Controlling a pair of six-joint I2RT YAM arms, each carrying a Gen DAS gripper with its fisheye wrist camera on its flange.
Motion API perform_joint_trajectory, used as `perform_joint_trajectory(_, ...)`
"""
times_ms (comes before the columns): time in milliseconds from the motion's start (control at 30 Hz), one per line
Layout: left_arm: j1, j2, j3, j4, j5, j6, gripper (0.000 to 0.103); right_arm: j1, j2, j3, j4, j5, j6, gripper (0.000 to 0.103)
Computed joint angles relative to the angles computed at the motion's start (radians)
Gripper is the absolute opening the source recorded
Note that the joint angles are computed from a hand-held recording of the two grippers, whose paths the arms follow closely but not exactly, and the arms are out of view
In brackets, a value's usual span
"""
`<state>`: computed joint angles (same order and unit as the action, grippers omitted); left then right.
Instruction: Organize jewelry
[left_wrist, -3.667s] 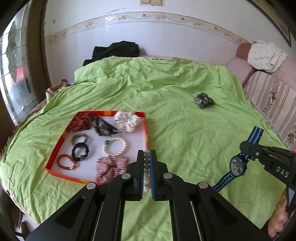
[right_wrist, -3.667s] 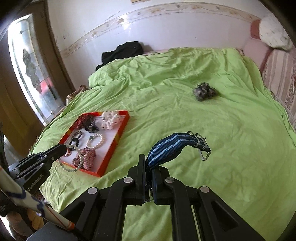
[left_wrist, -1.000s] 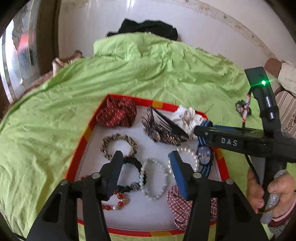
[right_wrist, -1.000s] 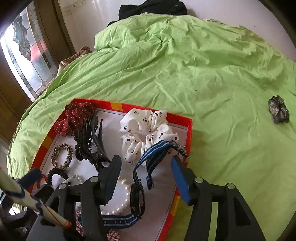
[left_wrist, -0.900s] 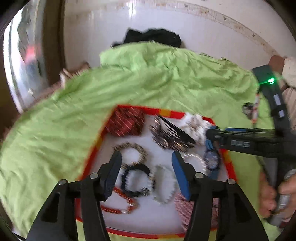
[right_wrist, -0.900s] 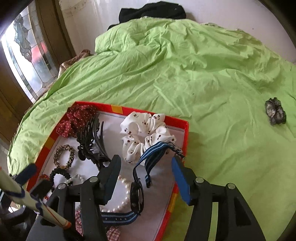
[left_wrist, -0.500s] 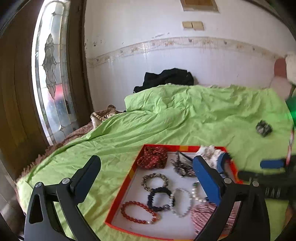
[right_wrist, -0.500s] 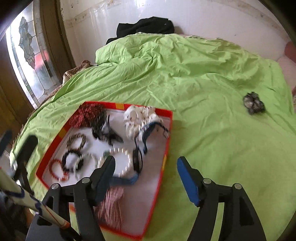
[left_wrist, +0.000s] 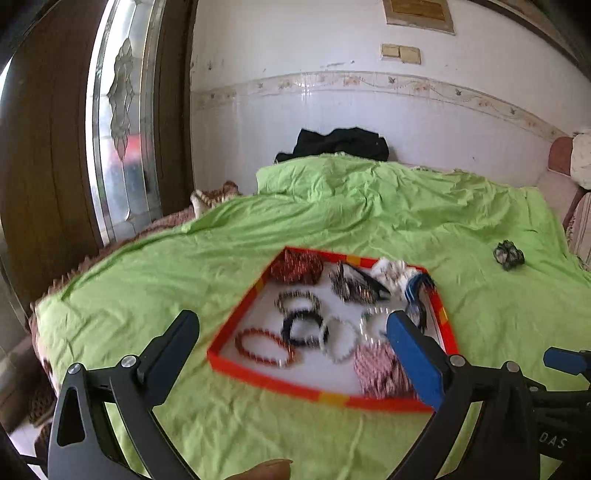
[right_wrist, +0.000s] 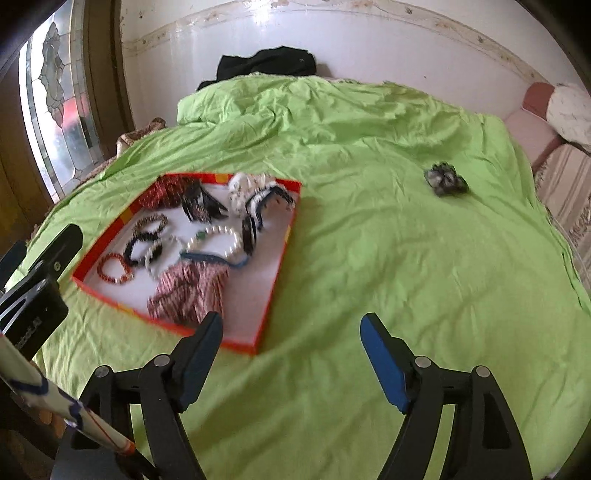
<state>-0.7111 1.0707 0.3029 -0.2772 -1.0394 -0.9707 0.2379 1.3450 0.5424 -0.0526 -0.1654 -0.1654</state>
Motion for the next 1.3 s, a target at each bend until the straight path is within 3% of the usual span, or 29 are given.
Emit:
perform_joint_trajectory(100,-0.028,0.023,-0.007,-0.052,0.035,-0.085,0.101,-0.003,-0.021,-0.051,0.019,0.013,-0.007,0.081)
perform_joint_trajectory(367,-0.048,0.027,-0.040,-0.062,0.096,-0.156,0.101,0.027,-0.027,-0.133,0.059,0.057,0.010,0.081)
perform_joint_trajectory(900,-0.011,-0.006,-0.078,0.047,0.184,-0.025,0.101,0.103,-0.021,-0.161,0.117,0.154,0.056,0.083)
perform_joint_trajectory(1300,0.021,-0.010,-0.094,0.089,0.222,0.003,0.101,0.114,-0.003,-0.159,0.125,0.168,0.061,0.084)
